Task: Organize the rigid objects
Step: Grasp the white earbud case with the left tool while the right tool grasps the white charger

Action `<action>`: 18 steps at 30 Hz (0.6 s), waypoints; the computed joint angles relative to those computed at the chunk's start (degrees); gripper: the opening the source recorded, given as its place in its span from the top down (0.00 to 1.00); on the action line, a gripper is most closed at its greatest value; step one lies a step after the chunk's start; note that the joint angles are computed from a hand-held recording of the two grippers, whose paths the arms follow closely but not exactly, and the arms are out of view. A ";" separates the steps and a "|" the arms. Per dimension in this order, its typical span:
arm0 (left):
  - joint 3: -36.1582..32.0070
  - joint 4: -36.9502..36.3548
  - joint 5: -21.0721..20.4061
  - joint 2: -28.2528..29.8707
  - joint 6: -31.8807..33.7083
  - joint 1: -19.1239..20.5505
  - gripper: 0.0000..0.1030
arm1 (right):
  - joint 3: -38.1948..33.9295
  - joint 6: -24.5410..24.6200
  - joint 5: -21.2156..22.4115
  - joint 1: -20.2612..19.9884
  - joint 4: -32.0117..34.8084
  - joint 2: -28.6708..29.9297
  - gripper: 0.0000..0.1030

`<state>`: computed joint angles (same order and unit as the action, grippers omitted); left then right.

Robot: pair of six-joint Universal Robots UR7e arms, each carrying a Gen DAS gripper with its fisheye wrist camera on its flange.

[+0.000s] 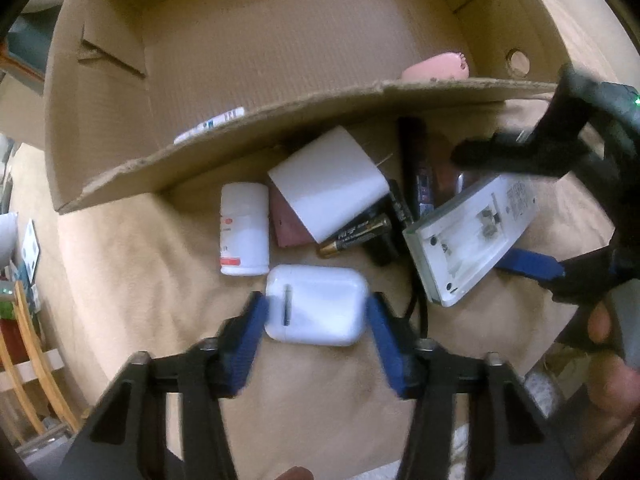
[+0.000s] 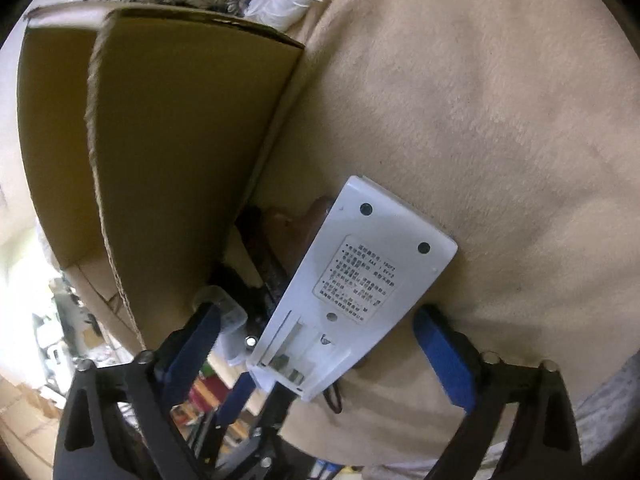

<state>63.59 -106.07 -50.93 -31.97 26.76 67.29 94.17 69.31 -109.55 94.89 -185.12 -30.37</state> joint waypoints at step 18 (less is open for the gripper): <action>-11.79 11.07 -2.84 5.14 -10.10 1.66 0.49 | 2.30 -12.82 -12.56 4.93 11.38 -5.43 0.52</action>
